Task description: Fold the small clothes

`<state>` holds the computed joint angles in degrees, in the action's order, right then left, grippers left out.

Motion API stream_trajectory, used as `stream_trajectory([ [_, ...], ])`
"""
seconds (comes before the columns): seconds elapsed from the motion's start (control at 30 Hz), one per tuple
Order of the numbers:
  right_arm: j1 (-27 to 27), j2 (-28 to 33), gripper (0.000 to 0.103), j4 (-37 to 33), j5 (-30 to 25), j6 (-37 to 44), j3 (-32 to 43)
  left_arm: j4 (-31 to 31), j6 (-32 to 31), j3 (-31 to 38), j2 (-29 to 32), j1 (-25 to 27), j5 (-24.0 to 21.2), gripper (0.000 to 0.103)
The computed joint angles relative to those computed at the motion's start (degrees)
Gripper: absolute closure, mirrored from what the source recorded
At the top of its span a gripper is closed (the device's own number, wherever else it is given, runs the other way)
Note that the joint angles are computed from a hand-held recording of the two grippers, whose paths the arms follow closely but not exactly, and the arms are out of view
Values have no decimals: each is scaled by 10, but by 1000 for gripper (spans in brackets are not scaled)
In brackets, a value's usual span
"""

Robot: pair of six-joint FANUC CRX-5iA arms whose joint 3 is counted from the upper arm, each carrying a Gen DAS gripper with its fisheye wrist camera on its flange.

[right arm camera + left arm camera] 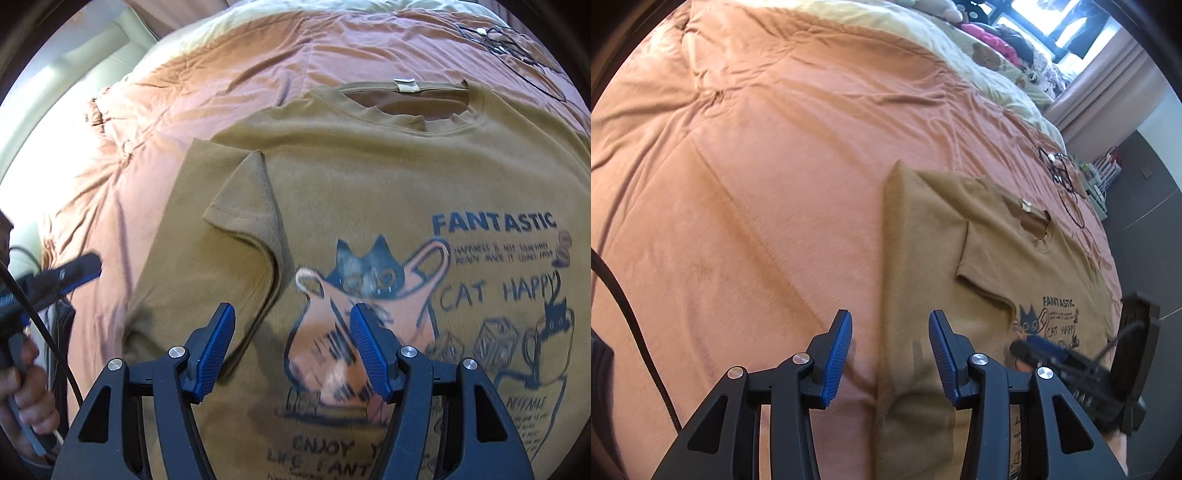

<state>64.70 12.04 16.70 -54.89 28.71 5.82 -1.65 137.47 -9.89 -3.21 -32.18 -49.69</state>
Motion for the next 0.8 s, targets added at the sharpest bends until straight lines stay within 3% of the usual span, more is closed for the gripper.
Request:
stream_trajectory([
  [0.07,0,23,40,9,-22,12,28,5,-3,-5,2,4,-3,66],
  [0.47,2,152,40,75,-119,80,170,42,-50,-17,23,25,19,66],
  [0.6,-2,172,44,94,-124,80,192,49,-57,-13,32,34,24,66],
  [0.8,-15,130,59,94,-76,27,126,38,-71,6,46,38,17,66],
])
